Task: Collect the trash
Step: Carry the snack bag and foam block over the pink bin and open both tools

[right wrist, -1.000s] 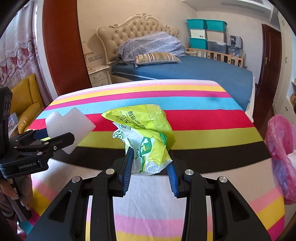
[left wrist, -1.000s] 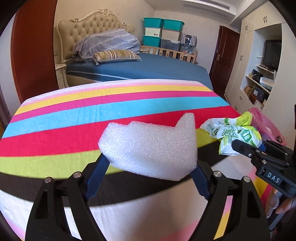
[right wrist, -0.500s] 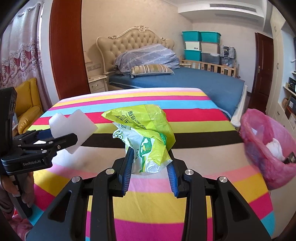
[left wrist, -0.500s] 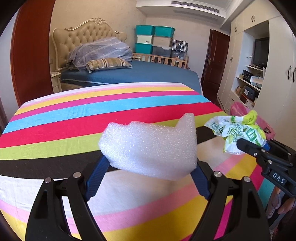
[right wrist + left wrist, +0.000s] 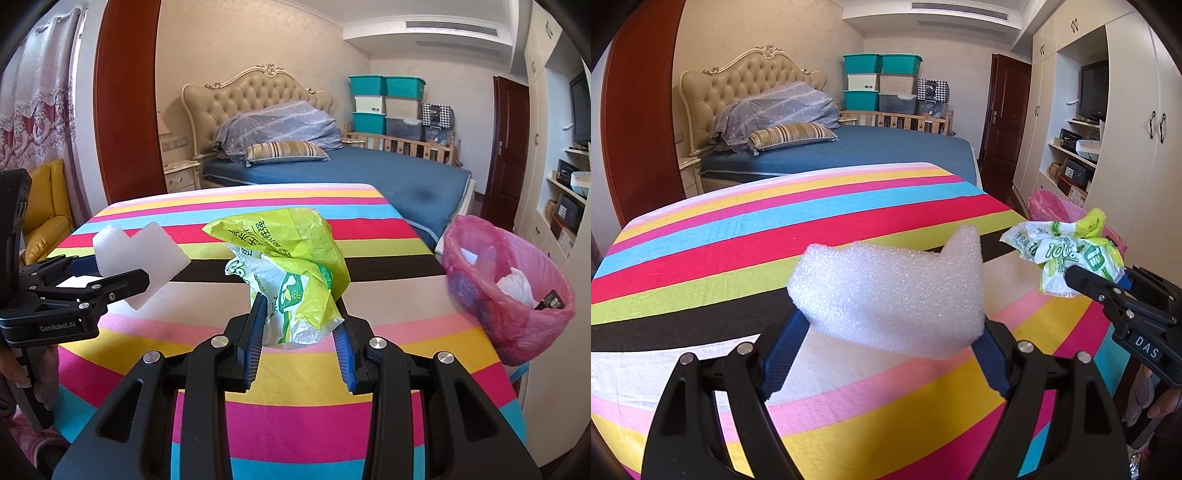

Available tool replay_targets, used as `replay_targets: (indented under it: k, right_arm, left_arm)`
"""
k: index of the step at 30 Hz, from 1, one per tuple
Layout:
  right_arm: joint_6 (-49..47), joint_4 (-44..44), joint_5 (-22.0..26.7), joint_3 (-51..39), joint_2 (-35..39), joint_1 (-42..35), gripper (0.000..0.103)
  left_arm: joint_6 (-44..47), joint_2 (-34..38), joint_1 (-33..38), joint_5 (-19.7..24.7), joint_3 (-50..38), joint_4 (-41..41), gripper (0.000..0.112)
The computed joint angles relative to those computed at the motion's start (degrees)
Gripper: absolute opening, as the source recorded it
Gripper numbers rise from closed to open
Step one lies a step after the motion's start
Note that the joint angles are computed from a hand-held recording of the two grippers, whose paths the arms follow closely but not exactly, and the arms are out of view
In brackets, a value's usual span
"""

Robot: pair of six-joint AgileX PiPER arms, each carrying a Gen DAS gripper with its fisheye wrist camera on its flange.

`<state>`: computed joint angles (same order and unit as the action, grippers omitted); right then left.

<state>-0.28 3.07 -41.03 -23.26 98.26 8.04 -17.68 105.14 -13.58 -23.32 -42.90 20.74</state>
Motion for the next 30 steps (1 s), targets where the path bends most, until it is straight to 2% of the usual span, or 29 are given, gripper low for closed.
replay_targets:
  k: [11,20,25,30]
  right_arm:
    - [2.63,-3.54,-3.08,3.34,-1.39,-4.97,0.034]
    - [4.53,-7.10,-4.37,5.21,-2.52,-10.83,0.034]
    - [4.25,-9.59,-5.48,6.47,-2.87,-15.32,0.034]
    - [9.10,-18.37,-6.08,6.96,-3.78,-24.05,0.034]
  left_arm:
    - [2.73,0.21,-2.76,1.59,-1.17,-1.65,0.080]
    - [6.81,1.01,-8.24,4.00,-4.02,-5.28,0.080]
    - [3.63,2.21,-10.66,6.97,-7.32,-1.47,0.080]
    - [-0.08,3.24,-13.91,9.47,-11.01,2.40,0.080]
